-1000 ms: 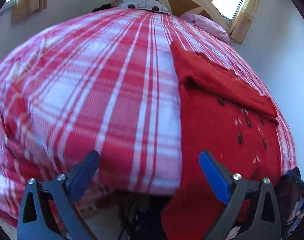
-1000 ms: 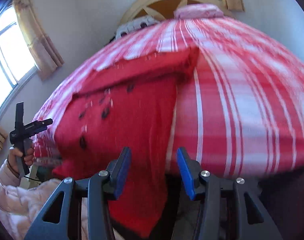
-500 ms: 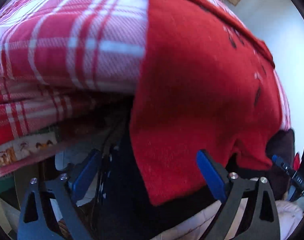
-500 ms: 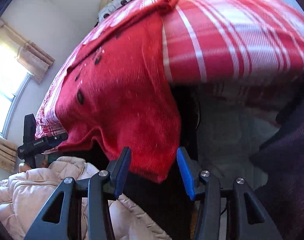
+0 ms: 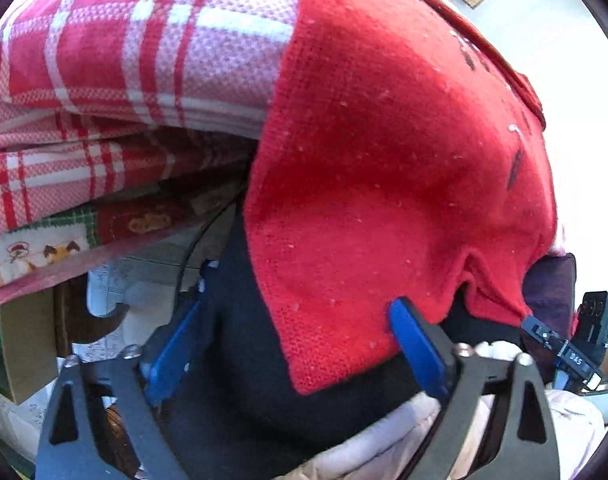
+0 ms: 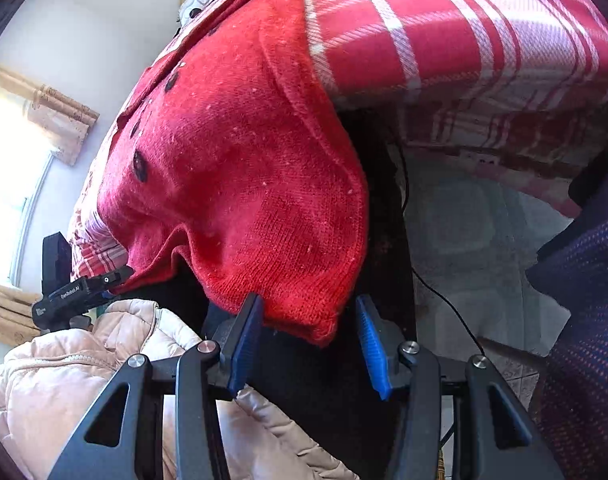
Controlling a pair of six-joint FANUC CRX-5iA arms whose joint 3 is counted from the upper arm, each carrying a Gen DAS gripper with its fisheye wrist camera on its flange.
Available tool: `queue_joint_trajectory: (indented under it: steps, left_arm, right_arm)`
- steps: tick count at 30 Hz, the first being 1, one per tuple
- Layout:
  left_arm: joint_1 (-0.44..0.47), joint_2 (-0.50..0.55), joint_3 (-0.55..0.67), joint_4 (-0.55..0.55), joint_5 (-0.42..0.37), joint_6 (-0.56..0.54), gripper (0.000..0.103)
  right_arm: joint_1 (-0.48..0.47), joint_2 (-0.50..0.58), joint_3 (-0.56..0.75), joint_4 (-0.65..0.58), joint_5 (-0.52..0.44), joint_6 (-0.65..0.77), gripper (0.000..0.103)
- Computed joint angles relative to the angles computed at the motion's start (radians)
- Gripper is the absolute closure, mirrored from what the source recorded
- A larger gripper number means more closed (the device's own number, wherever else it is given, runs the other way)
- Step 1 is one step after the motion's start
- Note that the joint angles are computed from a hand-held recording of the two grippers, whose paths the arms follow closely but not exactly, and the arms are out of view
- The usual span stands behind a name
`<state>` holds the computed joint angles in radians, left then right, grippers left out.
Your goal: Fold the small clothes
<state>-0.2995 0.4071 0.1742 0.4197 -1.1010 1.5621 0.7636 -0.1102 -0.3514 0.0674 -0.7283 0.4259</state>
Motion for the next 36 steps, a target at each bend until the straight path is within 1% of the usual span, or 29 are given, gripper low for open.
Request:
queue_joint_trajectory:
  steps: [2, 3, 4, 7, 9, 10, 12, 13, 15, 18, 19, 22, 25, 27, 30, 32, 33, 35, 36]
  left_arm:
    - [0.000, -0.012, -0.017, 0.015, 0.011, -0.015, 0.021]
    - [0.000, -0.018, -0.023, 0.017, 0.016, -0.021, 0.024]
    - [-0.001, -0.021, -0.023, 0.014, 0.016, -0.023, 0.026]
    - [-0.005, -0.034, -0.024, 0.007, 0.028, -0.021, 0.039]
    - [-0.009, -0.045, -0.022, 0.001, 0.039, -0.024, 0.056]
    - [-0.012, -0.050, -0.021, -0.004, 0.046, -0.027, 0.062]
    - [-0.014, -0.056, -0.024, -0.004, 0.061, -0.042, 0.086]
    - [-0.013, -0.057, -0.029, 0.005, 0.067, -0.057, 0.088]
    - [-0.013, -0.060, -0.037, 0.025, 0.070, -0.086, 0.090]
    - [-0.013, -0.063, -0.039, 0.061, 0.066, -0.111, 0.091]
    - [-0.014, -0.065, -0.036, 0.067, 0.062, -0.115, 0.091]
    - [-0.006, -0.078, -0.047, 0.124, 0.071, -0.155, 0.091]
    - [0.004, -0.086, -0.044, 0.184, 0.067, -0.171, 0.091]
    - [0.014, -0.086, -0.036, 0.230, 0.062, -0.178, 0.091]
    - [0.022, -0.065, 0.018, 0.252, 0.057, -0.155, 0.091]
    - [0.028, -0.046, 0.063, 0.246, 0.062, -0.137, 0.091]
    - [0.030, -0.033, 0.093, 0.233, 0.066, -0.118, 0.091]
    - [0.035, -0.003, 0.144, 0.229, 0.074, -0.098, 0.091]
    - [0.035, 0.017, 0.178, 0.213, 0.076, -0.080, 0.091]
  right_arm:
    - [0.009, 0.004, 0.007, 0.015, -0.009, 0.005, 0.069]
    - [0.014, 0.008, 0.011, 0.026, -0.013, 0.004, 0.072]
    - [0.017, 0.009, 0.015, 0.028, -0.015, 0.014, 0.075]
    - [0.020, 0.012, 0.021, 0.032, -0.021, 0.033, 0.079]
    - [0.018, 0.011, 0.022, 0.022, -0.015, 0.045, 0.086]
    - [0.015, 0.007, 0.021, 0.012, -0.006, 0.053, 0.089]
    - [0.004, -0.002, 0.019, -0.021, 0.013, 0.075, 0.090]
    - [0.003, -0.010, 0.014, -0.023, 0.025, 0.074, 0.090]
    - [0.000, -0.028, 0.001, -0.022, 0.047, 0.071, 0.091]
    - [-0.013, -0.091, -0.052, -0.013, 0.157, 0.021, 0.091]
    - [-0.016, -0.116, -0.075, 0.002, 0.197, -0.005, 0.091]
    - [-0.019, -0.171, -0.127, 0.069, 0.269, -0.089, 0.091]
    - [-0.023, -0.204, -0.159, 0.122, 0.319, -0.152, 0.091]
    - [-0.035, -0.219, -0.167, 0.133, 0.356, -0.160, 0.091]
    - [-0.064, -0.215, -0.143, 0.100, 0.392, -0.112, 0.091]
    - [-0.093, -0.193, -0.099, 0.065, 0.389, -0.051, 0.091]
    - [-0.118, -0.174, -0.066, 0.031, 0.388, 0.004, 0.091]
    - [-0.149, -0.139, -0.019, -0.012, 0.389, 0.066, 0.091]
    - [-0.178, -0.111, 0.022, -0.064, 0.382, 0.125, 0.091]
